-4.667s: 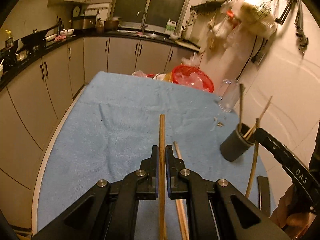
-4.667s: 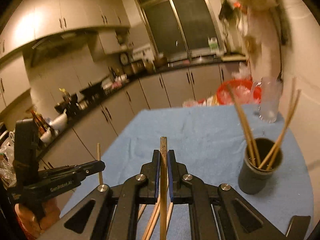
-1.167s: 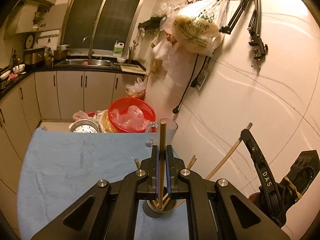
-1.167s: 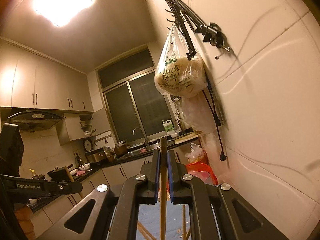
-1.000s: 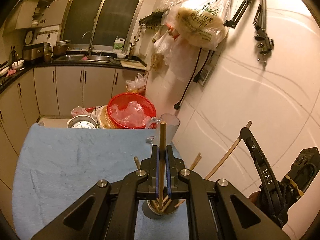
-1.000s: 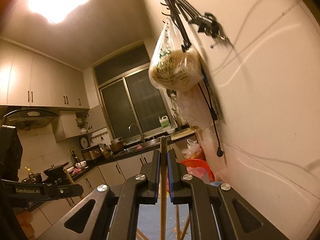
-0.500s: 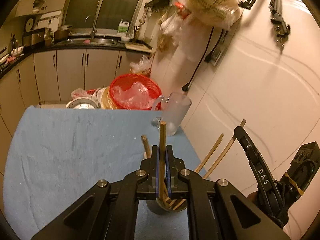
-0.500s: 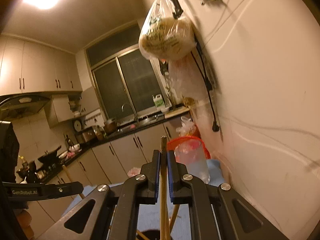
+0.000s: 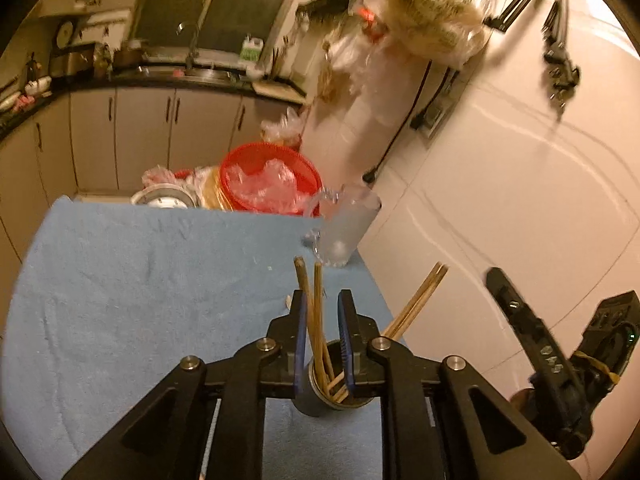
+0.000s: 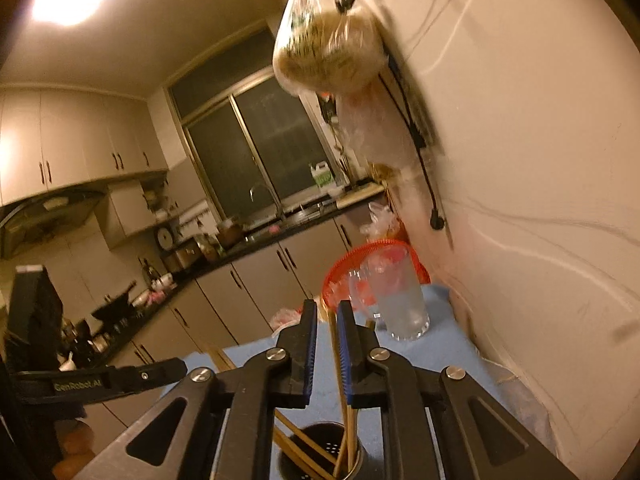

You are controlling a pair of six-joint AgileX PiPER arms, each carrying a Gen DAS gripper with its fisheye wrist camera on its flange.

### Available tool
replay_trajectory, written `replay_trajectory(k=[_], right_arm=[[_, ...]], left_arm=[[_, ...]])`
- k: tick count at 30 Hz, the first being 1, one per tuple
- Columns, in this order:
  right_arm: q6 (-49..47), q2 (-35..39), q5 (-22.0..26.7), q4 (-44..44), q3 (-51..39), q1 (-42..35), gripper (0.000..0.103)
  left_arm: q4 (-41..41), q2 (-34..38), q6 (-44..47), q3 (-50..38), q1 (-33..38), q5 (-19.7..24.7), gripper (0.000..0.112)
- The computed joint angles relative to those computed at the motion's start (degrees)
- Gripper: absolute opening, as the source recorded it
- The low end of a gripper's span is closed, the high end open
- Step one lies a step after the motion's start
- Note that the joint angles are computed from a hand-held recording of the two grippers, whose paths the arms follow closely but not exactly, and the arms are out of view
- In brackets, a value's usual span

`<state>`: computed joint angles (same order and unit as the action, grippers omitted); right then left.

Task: Organize utensils
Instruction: 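Lower the right tool's chopstick into the black cup while the left tool inserts its chopstick, then return both open tools to the remaining chopsticks and grasp one each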

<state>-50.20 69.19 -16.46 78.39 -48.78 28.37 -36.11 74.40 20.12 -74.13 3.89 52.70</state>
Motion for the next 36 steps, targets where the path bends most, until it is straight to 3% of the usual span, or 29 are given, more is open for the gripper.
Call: replay_trajectory(k=[2, 8, 12, 16, 20, 22, 27, 32, 36], right_arm=[[-3.7, -4.5, -1.2, 4.0, 1.7, 2.2, 0.012], [-9.6, -10.9, -12.9, 11.5, 6.9, 18.7, 0.019], [-5.1, -6.0, -17.6, 12.0, 9.7, 29.8, 0.019], [4.1, 4.0, -14.6, 7.6, 10.4, 33.5, 0.019], [15.0, 14.8, -14.7, 1.6, 10.3, 36.0, 0.019], [19.6, 18.0, -12.5, -1.9, 10.2, 35.0, 0.019], [23.7, 23.1, -12.2, -5.4, 9.6, 34.8, 0.019], [19.1, 25.0, -10.1, -2.0, 7.4, 34.1, 0.019], [6.8, 26.6, -5.2, 6.7, 2.3, 31.8, 0.019]], left_arm=[[-1.8, -3.1, 2.3, 1.3, 2.4, 1.1, 0.019], [-5.8, -14.6, 11.7, 11.3, 14.8, 3.9, 0.028], [-8.3, -19.8, 22.4, 20.4, 27.7, 7.7, 0.028], [-10.5, -18.8, 34.7, 28.9, 41.5, 12.4, 0.028], [-6.9, -16.8, 41.0, 37.8, 45.9, 5.2, 0.028], [-6.9, -14.0, 44.6, 40.4, 48.5, 3.7, 0.028], [-8.3, -10.6, 49.2, 43.9, 50.3, -0.5, 0.028], [-11.2, -9.8, 52.4, 47.3, 47.8, -6.2, 0.028], [-13.8, -10.3, 57.2, 49.3, 49.4, -6.3, 0.028]])
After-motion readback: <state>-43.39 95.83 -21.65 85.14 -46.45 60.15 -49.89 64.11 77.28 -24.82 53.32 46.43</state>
